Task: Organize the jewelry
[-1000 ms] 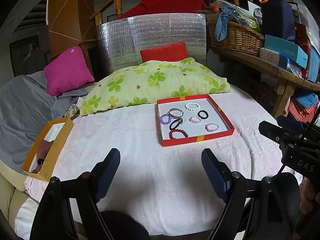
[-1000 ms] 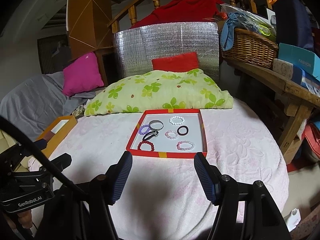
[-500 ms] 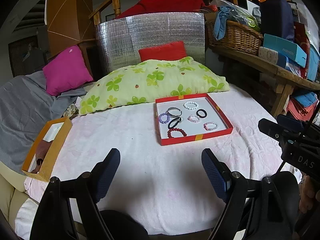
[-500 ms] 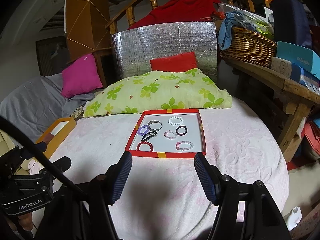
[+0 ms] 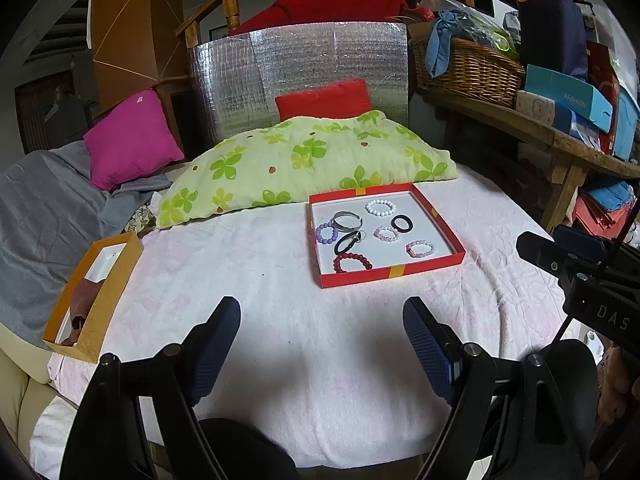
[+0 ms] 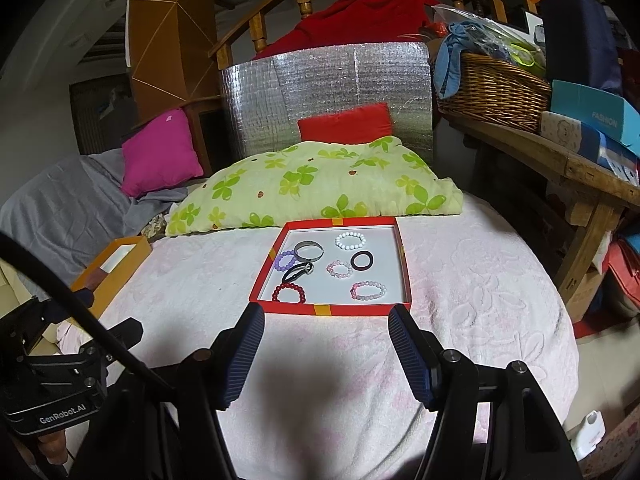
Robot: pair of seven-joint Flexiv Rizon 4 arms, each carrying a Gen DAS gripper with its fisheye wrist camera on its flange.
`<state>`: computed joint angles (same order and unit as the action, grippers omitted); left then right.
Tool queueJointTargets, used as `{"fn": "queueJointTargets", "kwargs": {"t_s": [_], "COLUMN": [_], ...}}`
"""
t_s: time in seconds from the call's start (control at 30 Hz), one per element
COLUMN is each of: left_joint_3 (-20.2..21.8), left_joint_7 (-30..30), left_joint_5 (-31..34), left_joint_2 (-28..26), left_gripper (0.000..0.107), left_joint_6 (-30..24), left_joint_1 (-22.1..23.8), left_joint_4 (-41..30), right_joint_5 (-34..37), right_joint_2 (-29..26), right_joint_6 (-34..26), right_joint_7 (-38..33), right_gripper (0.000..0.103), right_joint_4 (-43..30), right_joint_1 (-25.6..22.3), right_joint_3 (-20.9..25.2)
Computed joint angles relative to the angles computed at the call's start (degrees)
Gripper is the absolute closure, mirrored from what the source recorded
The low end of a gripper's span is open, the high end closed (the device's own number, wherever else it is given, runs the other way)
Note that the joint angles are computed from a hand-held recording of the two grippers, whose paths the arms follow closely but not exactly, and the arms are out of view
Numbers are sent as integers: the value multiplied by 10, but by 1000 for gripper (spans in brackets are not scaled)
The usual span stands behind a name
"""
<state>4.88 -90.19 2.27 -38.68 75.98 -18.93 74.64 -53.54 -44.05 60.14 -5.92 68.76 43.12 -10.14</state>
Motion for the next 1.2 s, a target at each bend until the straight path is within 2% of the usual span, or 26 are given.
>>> {"fn": "queueJointTargets", "kwargs": {"t_s": [1.2], "left_joint_3": [-7], "left_joint_7": [10], "left_joint_5": [-3], "left_joint_2": [3], "left_gripper": [23], "left_joint_6": [3], "left_joint_1": [4], "left_joint_4": [4], "right_joint_5": [4], "right_joint_2": [-6], "right_joint_6": [-14], "right_joint_7": [-6], "right_gripper": [35], "right_joint_4": [-20], "right_joint_1": [4], "right_joint_3": [-1]}}
